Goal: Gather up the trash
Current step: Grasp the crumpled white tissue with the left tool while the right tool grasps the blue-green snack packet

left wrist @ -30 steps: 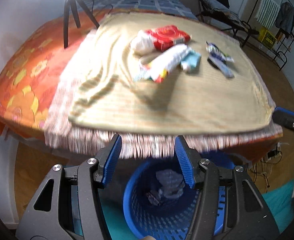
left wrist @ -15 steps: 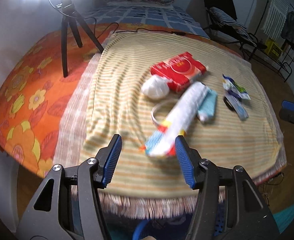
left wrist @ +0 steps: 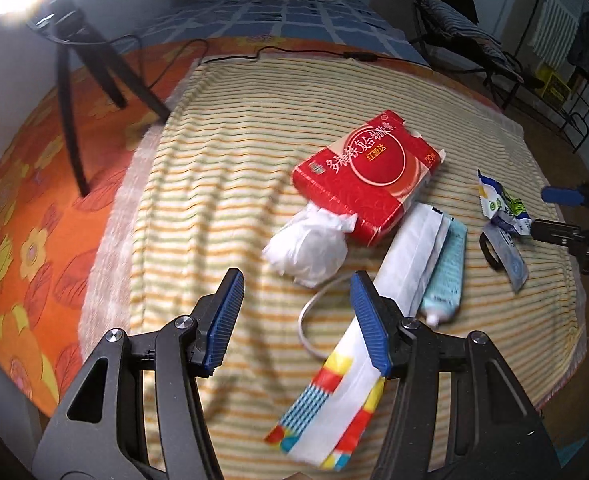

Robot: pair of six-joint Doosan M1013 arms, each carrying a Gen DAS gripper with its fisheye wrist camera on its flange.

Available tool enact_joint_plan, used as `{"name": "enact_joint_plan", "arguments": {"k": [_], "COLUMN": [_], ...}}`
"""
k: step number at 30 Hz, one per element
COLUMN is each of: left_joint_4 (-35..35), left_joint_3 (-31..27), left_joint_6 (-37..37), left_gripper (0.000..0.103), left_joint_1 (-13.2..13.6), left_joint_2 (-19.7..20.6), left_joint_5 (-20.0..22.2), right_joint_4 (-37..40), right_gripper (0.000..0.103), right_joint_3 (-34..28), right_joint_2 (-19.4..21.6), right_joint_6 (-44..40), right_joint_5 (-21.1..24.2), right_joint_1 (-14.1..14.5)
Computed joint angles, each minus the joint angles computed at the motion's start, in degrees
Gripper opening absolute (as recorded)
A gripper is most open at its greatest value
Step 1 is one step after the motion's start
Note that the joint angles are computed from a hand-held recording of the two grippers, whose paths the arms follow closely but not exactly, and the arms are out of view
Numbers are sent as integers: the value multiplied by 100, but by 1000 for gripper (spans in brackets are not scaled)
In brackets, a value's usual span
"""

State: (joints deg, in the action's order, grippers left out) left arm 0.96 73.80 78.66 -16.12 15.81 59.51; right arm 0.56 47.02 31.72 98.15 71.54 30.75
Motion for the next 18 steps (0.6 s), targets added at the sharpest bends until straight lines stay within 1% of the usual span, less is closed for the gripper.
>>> {"name": "enact_joint_plan", "arguments": {"k": [5, 9, 11, 13, 15, 18], "left_joint_4": [-23, -43, -44, -69, -119, -207], "left_joint_3": [-165, -222, -231, -237, -250, -254], "left_joint_6": [95, 75, 73, 121, 172, 216], "left_gripper": [57, 57, 57, 48, 44, 33], "left_joint_1": [8, 33, 50, 69, 90, 117], "left_joint_2": [178, 243, 259, 274, 288, 292], "left_joint_5": [77, 78, 57, 39, 30, -27], "right_joint_4": [-125, 20, -125, -119, -51, -21], "right_gripper": [79, 79, 79, 79, 79, 79], "right_joint_3": [-598, -962, -1047, -1128, -1230, -1272], "right_joint_2": [458, 736, 811, 883, 965, 1024], "right_joint_6": [-641, -982, -1000, -959, -875, -755], "right_joint_5": [544, 902, 945, 973, 1008, 1009], "right_joint_1": [-20, -61, -46, -63, -94, -118]}}
